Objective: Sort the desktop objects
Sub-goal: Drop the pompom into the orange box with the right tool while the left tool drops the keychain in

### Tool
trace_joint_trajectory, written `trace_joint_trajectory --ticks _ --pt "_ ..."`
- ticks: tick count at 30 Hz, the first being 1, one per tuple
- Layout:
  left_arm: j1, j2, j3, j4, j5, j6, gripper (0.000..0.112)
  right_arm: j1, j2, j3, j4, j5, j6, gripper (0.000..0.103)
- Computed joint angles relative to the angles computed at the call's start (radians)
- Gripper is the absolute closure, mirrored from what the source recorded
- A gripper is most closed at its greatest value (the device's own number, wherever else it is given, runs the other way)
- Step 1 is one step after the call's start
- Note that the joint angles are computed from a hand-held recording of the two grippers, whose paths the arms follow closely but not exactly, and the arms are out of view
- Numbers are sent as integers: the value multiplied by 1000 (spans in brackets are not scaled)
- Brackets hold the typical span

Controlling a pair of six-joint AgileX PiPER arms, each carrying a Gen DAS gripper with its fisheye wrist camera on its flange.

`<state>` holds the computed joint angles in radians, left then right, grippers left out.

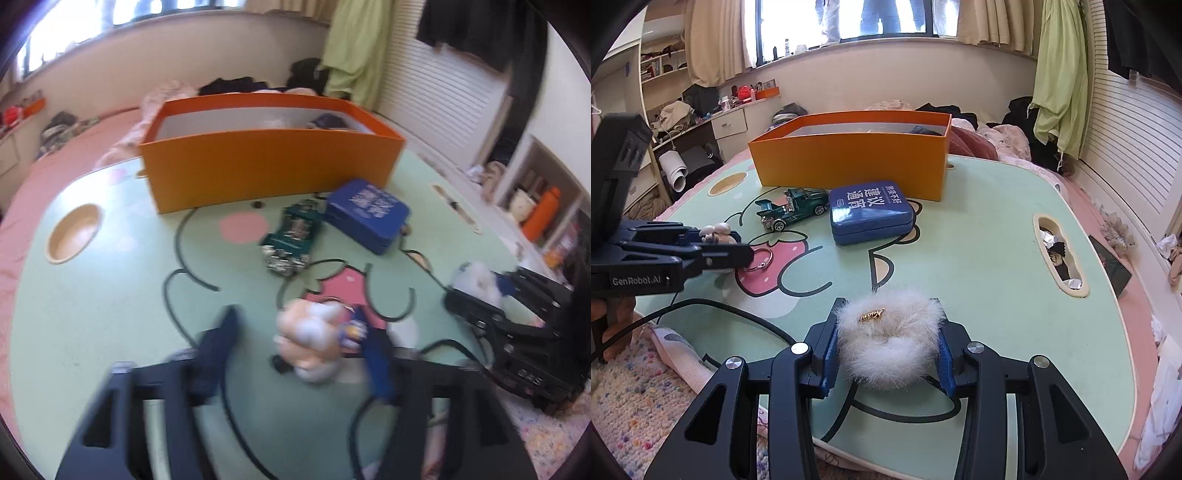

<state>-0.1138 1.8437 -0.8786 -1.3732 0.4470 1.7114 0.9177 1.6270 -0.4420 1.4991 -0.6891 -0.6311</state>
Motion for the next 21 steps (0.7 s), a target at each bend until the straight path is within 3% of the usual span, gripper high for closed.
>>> trace_joint_trajectory --ticks 4,9,11,15,21 --pt "-7 -3 17 -53 -14 47 24 0 0 1 -1 -1 1 60" --pt "-49 -64 93 -250 -99 280 24 0 3 -1 -2 -1 2 60" --pt "-66 -70 104 -269 -125 313 24 0 2 0 -3 0 4 59" --pt "-57 -50 79 -167 -120 207 80 -1 1 -1 -1 2 1 60" --pt "-7 -33 9 36 -20 -16 80 -42 -79 -78 121 11 -214 60"
